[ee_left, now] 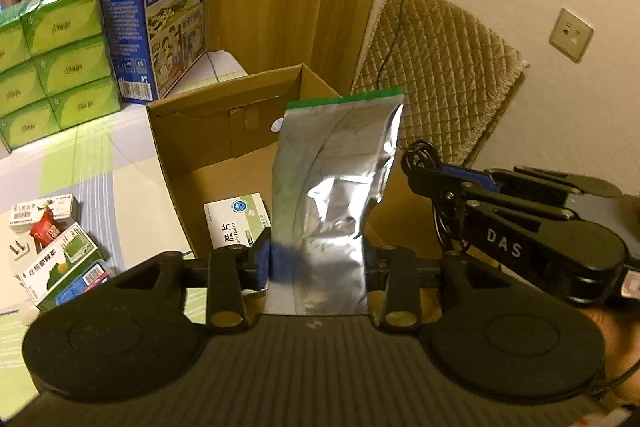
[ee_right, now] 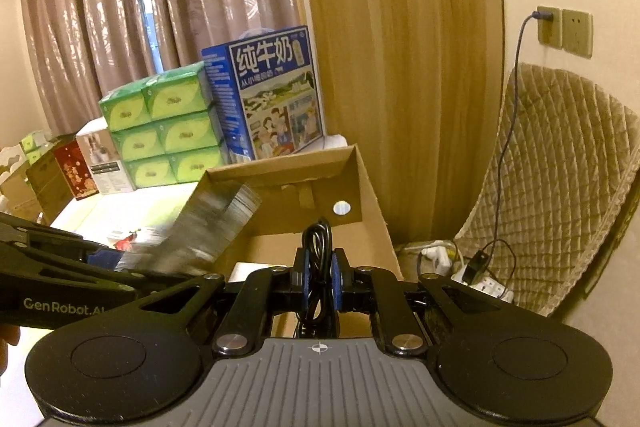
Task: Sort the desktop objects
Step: 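Open both tools to drop the foil bag and cable into the cardboard box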
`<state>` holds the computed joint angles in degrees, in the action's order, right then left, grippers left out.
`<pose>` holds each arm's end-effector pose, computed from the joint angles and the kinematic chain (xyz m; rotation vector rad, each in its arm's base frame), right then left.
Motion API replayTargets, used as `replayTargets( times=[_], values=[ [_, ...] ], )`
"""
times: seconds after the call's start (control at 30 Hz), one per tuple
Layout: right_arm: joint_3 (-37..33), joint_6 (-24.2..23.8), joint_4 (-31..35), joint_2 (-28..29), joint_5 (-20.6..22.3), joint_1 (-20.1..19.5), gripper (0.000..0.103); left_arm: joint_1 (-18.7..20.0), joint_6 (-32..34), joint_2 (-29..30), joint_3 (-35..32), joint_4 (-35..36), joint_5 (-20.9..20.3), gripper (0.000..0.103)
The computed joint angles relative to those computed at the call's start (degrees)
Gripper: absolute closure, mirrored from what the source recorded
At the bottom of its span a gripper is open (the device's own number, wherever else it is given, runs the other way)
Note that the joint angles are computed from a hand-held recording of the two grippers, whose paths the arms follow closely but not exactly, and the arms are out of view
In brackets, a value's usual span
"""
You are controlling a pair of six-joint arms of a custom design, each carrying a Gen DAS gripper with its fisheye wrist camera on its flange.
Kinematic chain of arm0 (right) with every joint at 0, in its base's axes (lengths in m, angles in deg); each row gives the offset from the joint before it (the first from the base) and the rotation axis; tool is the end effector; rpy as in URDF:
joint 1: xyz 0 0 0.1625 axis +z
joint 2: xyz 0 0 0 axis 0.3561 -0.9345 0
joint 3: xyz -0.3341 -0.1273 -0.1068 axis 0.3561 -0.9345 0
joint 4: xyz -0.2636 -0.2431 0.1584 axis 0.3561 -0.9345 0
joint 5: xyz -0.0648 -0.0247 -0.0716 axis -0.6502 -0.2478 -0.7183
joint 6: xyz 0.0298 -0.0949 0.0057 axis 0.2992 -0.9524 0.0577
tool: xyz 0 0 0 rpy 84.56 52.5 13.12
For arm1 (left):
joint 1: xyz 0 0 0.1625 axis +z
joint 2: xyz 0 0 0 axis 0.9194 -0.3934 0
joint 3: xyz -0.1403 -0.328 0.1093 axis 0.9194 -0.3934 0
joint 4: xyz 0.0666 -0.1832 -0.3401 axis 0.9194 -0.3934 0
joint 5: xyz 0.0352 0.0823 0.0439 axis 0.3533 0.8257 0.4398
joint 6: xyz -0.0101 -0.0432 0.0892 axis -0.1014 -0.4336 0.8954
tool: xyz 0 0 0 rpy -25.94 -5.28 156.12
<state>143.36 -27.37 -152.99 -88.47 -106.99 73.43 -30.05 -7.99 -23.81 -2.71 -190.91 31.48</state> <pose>0.1549 -0.5654 0.3549 0.7322 -2.3738 1.0961 -0.4258 -0.5578 0.1061 0.8700 2.4855 -0.6745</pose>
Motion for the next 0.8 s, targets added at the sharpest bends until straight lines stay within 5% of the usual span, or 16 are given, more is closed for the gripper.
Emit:
replayTargets(
  times=[0.3, 0.43, 0.7, 0.8],
  values=[
    [-0.69, 2.44, 0.59, 1.27, 1.42, -0.56, 0.094, 0.49, -0.60, -2.90, 4.50, -4.78, 1.40, 0.068],
    [0.07, 3.21, -0.56, 0.74, 1.98, -0.32, 0.055, 0.21, -1.16, -5.67, 7.85, -5.90, 2.65, 0.067],
    [6.21, 6.23, -2.25, -4.49, 2.31, 0.87, 0.043, -1.24, -5.81, -13.30, 17.01, -7.27, 6.29, 0.050],
    [9.10, 6.57, -2.61, -6.56, 1.48, 2.25, 0.034, -2.13, -8.42, -16.48, 20.86, -7.12, 8.25, 0.037]
  ],
)
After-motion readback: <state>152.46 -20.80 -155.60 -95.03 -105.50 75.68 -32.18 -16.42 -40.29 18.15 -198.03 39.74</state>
